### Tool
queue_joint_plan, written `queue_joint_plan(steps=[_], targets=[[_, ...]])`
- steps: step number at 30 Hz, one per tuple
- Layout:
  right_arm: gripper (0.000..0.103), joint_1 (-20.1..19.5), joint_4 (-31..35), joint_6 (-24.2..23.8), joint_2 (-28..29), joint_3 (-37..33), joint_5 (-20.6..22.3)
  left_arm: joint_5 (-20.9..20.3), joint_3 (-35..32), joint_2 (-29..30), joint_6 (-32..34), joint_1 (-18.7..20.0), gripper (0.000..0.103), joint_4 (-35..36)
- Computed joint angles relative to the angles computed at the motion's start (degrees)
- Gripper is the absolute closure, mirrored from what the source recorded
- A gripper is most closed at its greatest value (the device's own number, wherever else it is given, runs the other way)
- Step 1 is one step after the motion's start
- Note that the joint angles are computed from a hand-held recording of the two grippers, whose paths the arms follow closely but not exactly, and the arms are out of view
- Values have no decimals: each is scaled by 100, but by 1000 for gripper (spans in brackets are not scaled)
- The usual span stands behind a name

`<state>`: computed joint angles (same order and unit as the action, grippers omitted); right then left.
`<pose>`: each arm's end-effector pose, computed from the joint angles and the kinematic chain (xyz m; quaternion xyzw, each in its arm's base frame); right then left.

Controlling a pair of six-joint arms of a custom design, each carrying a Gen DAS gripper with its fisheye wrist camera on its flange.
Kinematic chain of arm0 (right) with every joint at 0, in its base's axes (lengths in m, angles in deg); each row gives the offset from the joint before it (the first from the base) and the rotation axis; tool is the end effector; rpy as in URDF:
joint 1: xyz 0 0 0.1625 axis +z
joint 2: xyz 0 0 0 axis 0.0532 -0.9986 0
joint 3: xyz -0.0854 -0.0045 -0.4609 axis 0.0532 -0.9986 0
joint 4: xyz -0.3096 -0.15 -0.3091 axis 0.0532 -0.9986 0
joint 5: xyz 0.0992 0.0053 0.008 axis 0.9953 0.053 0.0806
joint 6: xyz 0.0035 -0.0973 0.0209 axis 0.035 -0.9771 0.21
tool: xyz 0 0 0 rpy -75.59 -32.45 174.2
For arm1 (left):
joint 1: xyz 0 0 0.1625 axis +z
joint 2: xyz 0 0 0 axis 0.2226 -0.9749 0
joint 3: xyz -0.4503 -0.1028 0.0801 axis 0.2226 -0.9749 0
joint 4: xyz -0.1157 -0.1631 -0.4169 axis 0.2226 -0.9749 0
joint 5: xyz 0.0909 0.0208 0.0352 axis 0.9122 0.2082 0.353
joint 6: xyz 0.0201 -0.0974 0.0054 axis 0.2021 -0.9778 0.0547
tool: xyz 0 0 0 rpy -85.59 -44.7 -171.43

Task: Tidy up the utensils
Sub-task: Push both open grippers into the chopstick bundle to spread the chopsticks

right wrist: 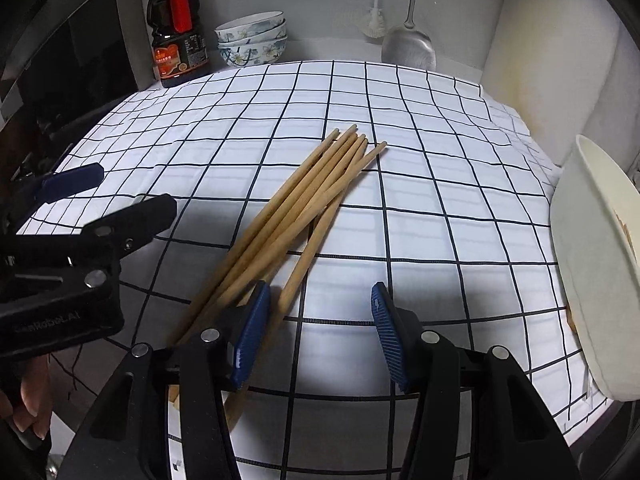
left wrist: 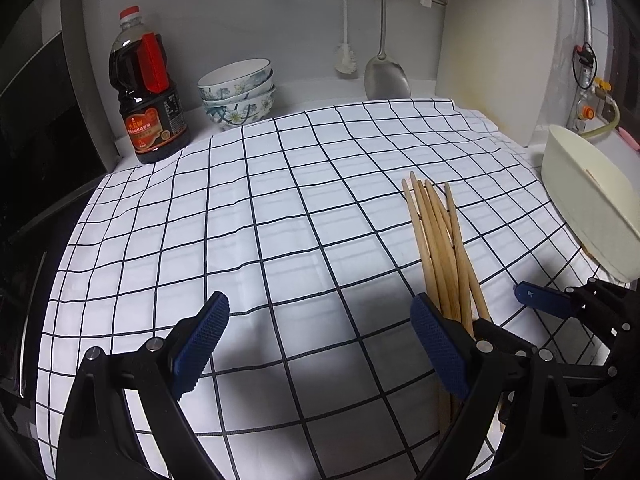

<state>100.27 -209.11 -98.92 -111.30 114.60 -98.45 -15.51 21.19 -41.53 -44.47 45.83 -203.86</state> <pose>0.2854 -0.7790 0.0319 0.4570 -0.8530 0.1223 0.2207 -0.1598 -0.7005 0.1999 -0.0393 0.8042 -0.3959 0.4417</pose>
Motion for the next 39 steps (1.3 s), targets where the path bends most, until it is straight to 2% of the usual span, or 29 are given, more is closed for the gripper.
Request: queue_joint_plan(steps=[7, 12, 23, 27, 39], targets=[[54, -25, -326, -110, 50, -61, -180, 63, -67, 173, 548, -43, 13, -427], [54, -75, -251, 68, 68, -198, -245, 46, -167, 247, 765, -29, 13, -553], [54, -130, -146, 131, 19, -250, -311, 40, -407, 335, 598, 99, 13, -130], [54, -157, -49, 175, 15, -302, -267, -36, -489, 343, 356, 151, 13, 139], [54, -164, -1, 273, 30, -348, -267, -121, -693, 457, 314, 198, 13, 561]])
